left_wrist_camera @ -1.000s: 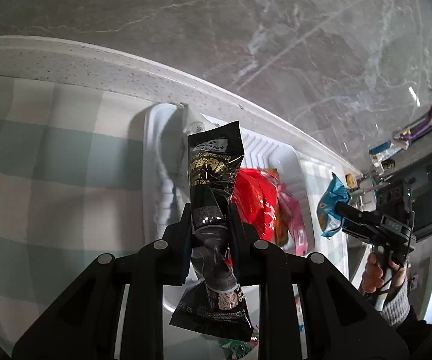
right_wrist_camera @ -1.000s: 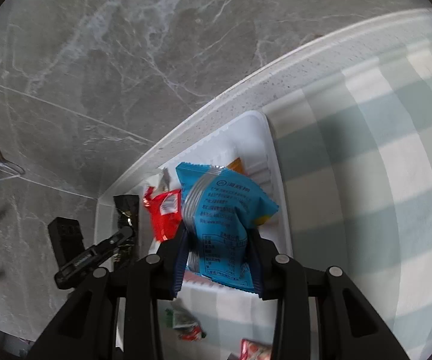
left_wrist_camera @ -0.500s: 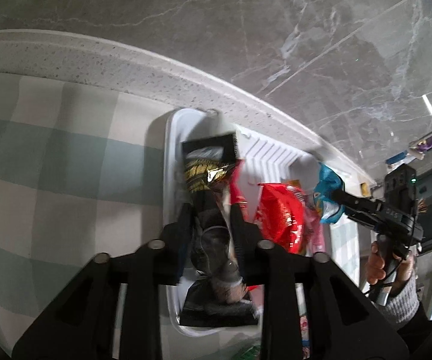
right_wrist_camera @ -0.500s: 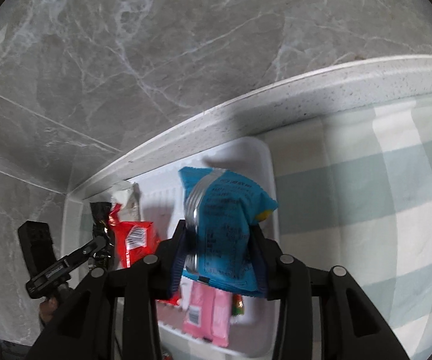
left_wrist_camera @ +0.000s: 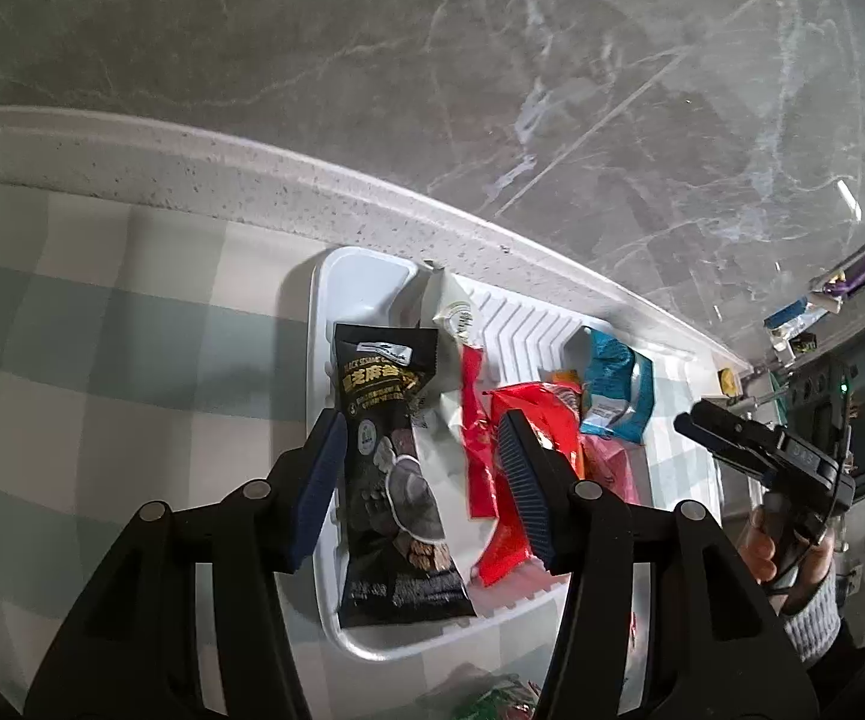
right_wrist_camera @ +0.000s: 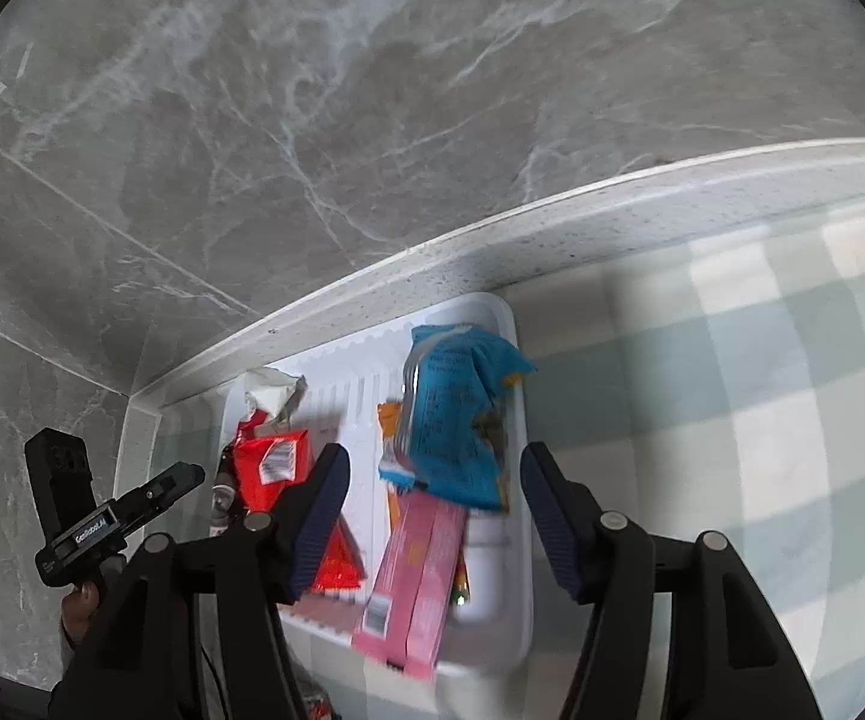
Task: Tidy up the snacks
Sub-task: 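Move both open tools back over the remaining snacks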
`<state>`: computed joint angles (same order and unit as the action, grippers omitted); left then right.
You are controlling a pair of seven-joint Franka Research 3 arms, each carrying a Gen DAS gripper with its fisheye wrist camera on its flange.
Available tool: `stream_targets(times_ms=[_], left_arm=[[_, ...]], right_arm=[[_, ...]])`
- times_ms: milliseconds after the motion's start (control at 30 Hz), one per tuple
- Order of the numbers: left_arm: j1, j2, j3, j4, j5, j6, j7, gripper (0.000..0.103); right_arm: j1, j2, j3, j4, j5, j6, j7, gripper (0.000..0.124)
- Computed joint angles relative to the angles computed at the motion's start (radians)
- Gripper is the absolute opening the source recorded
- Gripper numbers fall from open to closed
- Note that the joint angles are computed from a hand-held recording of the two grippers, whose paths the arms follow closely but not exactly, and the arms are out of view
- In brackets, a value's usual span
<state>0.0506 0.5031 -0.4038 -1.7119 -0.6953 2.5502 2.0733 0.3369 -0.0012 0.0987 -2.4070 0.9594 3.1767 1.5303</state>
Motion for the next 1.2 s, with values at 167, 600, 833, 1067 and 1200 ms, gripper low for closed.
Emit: stream_targets(times_ms=[167, 600, 833, 1067, 1200], left_arm=[[0.023, -0.083, -0.016, -0.085, -0.065, 0.018, 0.072, 0.051], [-0.041, -0.292, 0.081, -0.307, -0.253, -0.040, 0.218, 0.052], [-0.097, -0.367, 0.138, -0.408, -0.284, -0.081, 0.249, 0.052], [-0.144, -0.408, 0.167, -0.492, -0.267, -0.116, 0.256, 0.052], [-0.165, -0.434, 0.174, -0.537, -0.256, -0.121, 0.254, 0.052]], right_arm=[[0.065, -0.075, 0.001, -0.058, 0.160, 0.047, -0.094, 0.068], [-0.039, -0.272, 0.262, -0.302, 0.015, 0.121, 0.250, 0.069], [-0.129, -0.355, 0.439, -0.396, -0.030, 0.097, 0.419, 0.069], [0.053, -0.349, 0.371, -0.465, -0.041, 0.125, 0.538, 0.069], [0.283, -0.308, 0.196, -0.490, -0.091, 0.191, 0.619, 0.069]])
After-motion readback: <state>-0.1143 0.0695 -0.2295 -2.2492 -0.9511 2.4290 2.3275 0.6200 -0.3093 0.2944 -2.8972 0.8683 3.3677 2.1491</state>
